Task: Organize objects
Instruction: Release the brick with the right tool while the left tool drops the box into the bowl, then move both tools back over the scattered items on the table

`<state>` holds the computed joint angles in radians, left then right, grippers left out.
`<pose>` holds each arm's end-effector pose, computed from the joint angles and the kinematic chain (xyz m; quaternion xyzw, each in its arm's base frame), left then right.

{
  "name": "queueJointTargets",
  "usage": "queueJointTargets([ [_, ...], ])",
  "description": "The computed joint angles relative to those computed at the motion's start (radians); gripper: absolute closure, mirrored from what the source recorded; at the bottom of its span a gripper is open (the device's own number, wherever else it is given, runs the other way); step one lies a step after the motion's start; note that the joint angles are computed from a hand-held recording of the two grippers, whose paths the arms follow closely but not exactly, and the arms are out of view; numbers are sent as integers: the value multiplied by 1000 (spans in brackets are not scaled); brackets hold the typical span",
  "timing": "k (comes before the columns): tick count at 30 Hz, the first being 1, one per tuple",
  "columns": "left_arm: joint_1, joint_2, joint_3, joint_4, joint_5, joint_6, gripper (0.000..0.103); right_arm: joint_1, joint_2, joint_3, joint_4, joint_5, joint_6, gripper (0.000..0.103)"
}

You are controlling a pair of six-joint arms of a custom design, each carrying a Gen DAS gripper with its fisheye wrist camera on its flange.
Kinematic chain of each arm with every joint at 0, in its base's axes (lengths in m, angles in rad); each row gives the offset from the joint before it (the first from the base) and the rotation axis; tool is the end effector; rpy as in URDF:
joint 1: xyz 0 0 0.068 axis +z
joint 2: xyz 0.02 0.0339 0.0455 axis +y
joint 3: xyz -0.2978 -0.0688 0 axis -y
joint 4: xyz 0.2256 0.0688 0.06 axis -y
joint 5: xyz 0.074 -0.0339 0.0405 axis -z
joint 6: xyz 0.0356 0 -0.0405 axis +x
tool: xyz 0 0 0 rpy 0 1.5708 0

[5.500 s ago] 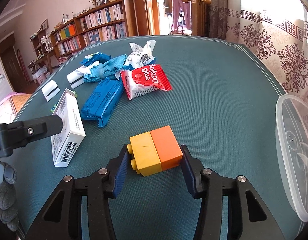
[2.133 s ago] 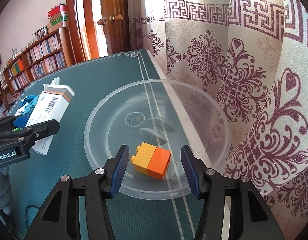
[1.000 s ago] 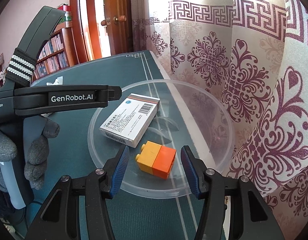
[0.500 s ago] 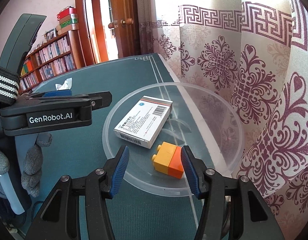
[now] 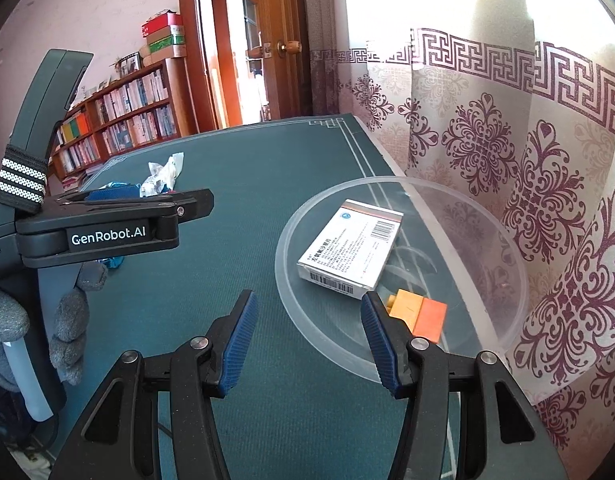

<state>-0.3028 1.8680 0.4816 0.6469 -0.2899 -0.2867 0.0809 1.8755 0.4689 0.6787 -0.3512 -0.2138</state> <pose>0.2774 -0.0760 0.1146 -0.0510 0.9057 0.0104 0.4207 0.2837 0.0353 0.1134 -0.2026 0.8782 0.1323 0.4125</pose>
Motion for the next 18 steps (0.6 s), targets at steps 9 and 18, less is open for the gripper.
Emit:
queueJointTargets([
  [9,110,-42,-120,81,28,18,1,110,-10,3,-23,18,38,48],
  [18,294,-48,-231,184,90,58,1,252,40,51,-47,48,87,48],
])
